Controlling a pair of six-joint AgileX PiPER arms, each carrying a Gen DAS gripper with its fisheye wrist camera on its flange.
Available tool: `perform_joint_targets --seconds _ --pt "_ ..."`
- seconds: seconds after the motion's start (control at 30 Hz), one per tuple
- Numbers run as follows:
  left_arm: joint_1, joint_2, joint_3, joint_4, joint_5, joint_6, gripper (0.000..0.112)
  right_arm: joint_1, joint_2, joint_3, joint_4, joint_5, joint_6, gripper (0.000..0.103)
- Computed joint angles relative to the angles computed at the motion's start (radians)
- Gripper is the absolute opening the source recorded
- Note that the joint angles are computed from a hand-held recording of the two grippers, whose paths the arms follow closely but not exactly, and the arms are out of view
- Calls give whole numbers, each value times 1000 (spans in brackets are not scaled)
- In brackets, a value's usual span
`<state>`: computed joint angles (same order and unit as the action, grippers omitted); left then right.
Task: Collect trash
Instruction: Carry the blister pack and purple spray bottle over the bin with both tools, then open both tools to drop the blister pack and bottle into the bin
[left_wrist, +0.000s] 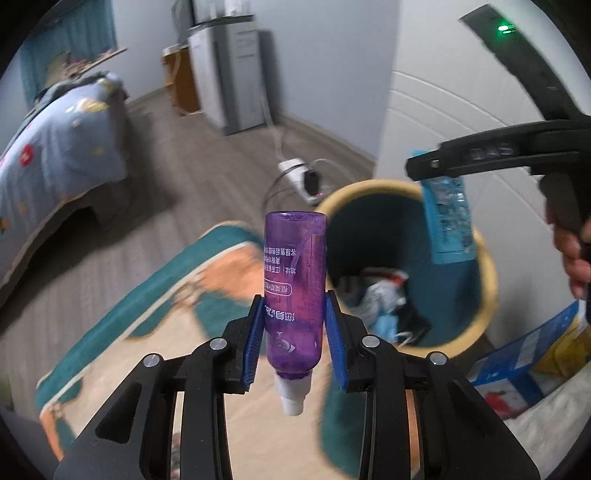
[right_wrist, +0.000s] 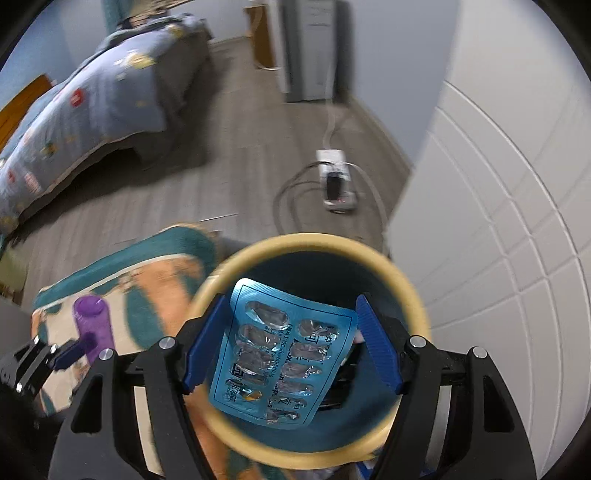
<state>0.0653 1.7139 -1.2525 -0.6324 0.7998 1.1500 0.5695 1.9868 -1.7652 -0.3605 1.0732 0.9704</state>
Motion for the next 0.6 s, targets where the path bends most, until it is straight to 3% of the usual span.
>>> perform_joint_targets --seconds 0.37,0.6 --pt "-185 19 16 -23 -1 -78 34 -96 -54 189 27 -31 -3 70" --pt "-268 56 28 34 -98 -139 34 -141 -71 264 98 -97 -34 70"
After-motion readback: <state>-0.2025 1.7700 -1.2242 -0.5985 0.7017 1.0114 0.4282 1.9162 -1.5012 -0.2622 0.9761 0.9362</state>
